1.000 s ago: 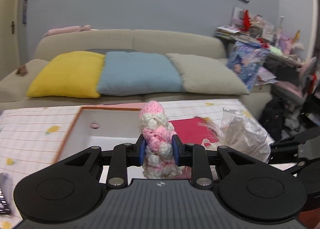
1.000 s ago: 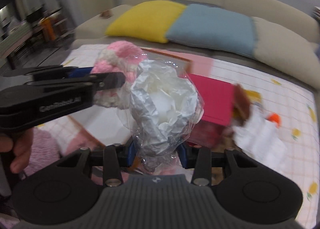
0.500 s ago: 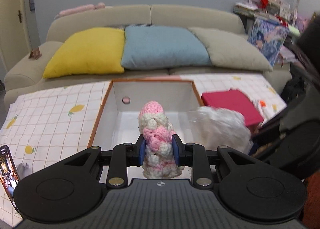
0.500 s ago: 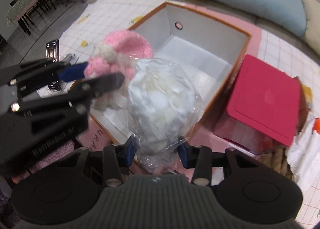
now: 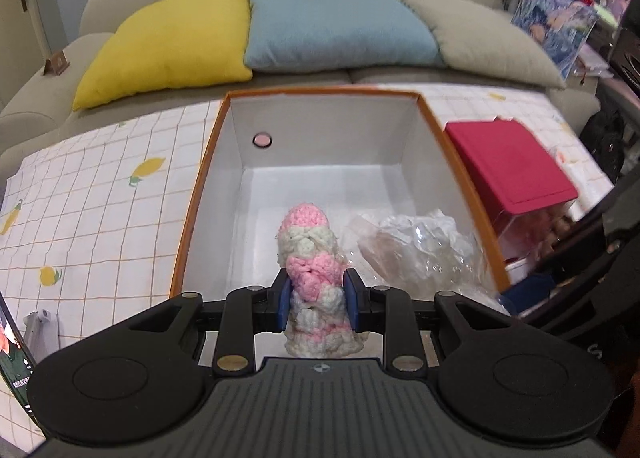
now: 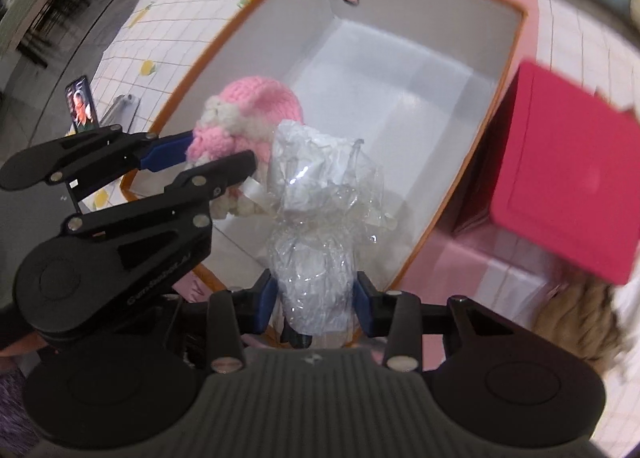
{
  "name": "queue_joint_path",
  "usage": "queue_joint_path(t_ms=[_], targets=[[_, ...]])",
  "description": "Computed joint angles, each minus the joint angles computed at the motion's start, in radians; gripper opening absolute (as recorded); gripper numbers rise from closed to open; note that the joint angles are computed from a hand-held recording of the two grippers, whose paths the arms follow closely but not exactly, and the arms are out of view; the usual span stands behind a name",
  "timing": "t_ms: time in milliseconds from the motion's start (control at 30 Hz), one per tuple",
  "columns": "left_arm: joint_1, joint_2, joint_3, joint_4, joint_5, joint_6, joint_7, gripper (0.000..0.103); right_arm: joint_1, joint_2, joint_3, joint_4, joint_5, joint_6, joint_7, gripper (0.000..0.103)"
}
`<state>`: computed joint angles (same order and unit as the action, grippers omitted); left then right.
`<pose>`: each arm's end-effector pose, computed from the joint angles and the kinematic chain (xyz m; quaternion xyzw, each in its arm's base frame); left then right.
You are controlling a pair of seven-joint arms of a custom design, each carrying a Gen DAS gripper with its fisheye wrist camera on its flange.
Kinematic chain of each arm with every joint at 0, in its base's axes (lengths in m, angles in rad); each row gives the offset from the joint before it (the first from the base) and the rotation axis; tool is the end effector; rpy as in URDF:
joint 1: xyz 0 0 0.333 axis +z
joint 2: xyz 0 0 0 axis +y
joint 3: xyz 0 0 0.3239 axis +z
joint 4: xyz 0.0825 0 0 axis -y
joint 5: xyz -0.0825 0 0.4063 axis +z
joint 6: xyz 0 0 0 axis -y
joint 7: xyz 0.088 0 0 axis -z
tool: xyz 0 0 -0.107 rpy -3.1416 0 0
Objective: Organize soft objects
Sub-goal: 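Carry the knitted toy with the left gripper while the right carries the bag to the white box, then open the left gripper releasing the toy into the box while the right releases the bag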
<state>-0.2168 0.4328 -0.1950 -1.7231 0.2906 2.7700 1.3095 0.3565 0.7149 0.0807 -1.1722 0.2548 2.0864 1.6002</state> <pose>0.6688 -0.2853 0.4046 -0.5471 0.7770 -0.2518 0.1830 0.7222 0.3307 0.3915 -0.7864 0.5930 0.0682 0.1588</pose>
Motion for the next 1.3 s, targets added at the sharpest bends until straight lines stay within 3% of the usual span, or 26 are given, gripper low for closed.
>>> queue_joint_path(t_ms=[333,567,700,833,933,1100,1167,1300], targets=[[0.005,0.062,-0.014,0.105,-0.026,-0.182,0.092,0.031,0.038,0.029,-0.022,0.058,-0.074,-0.032,0.009,0.043],[-0.009,0.086,-0.001,0.144,-0.029,-0.259,0.107,0.031,0.027,0.027,-0.016,0.052,-0.064,-0.026,0.002,0.049],[-0.016,0.099,0.001,0.169,-0.019,-0.298,0.116,0.031,0.016,-0.012,-0.007,-0.008,-0.045,0.016,-0.02,0.057],[-0.02,0.128,-0.008,0.212,-0.03,-0.365,0.155,0.031,0.032,-0.052,-0.017,-0.07,-0.07,0.08,-0.036,0.059],[-0.024,0.134,-0.01,0.214,-0.034,-0.366,0.165,0.032,0.039,-0.084,-0.02,-0.124,-0.088,0.133,-0.046,0.061],[-0.018,0.138,-0.01,0.226,-0.065,-0.37,0.152,0.038,0.051,-0.137,-0.031,-0.208,-0.117,0.212,-0.045,0.069],[-0.021,0.122,-0.003,0.205,-0.052,-0.348,0.14,0.051,0.073,-0.158,-0.053,-0.245,-0.169,0.25,-0.018,0.075],[-0.021,0.087,0.0,0.164,-0.037,-0.299,0.123,0.065,0.071,-0.19,-0.061,-0.303,-0.204,0.302,0.011,0.075]])
